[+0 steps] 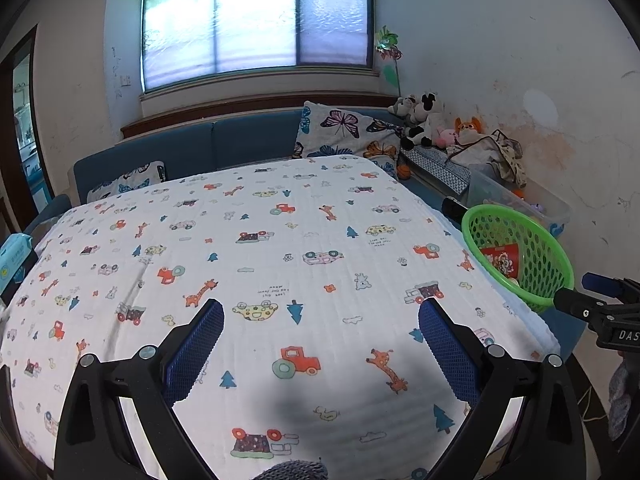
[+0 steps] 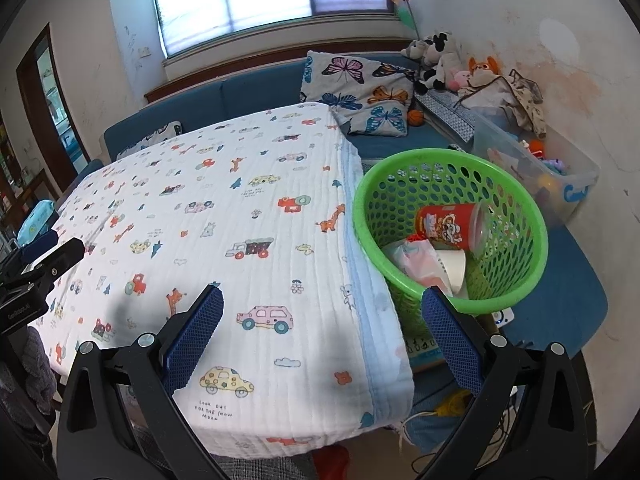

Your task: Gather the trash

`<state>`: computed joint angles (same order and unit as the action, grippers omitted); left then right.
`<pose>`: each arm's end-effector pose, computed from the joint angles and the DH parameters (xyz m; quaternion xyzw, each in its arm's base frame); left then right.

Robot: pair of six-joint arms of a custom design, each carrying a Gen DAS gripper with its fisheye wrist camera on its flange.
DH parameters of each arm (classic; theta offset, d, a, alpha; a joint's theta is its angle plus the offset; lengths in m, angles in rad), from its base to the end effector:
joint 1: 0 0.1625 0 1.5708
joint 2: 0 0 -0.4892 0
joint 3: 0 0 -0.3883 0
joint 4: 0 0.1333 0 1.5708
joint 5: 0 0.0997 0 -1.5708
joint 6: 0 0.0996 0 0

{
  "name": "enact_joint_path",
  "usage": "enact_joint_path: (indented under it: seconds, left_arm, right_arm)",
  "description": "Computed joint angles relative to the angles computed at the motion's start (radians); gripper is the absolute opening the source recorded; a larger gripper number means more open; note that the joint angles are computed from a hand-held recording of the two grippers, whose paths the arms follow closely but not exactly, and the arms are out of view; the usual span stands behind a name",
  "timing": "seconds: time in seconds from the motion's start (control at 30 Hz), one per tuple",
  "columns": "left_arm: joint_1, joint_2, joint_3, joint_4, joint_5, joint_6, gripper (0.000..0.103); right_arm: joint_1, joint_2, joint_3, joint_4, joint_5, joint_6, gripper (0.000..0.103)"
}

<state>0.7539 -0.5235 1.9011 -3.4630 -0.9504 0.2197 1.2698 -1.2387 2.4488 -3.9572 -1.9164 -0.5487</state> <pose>-0.3247 -0.5671 0.0045 0.3888 0.8385 -0.3184 0.2108 -0.0298 -0.4319 0.3177 0.0066 -0.8251 0.4390 0.3556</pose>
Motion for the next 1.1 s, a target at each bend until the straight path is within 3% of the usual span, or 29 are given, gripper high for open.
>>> enact_joint_path:
  seconds: [0.47,1.1]
  left_arm:
    - [-0.010,0.012,-0.007,-0.002,-0.003,0.010,0.095]
    - [-0.028,0.024,-0.053,-0.031,-0.015,0.047,0.095]
  right_arm:
    - [0.020,0.032,0.001,-0.087,-0.029,-0.037,0.099]
    - [0.051,0.043,-0.010,-0.124,-0.036,-0.054,0.099]
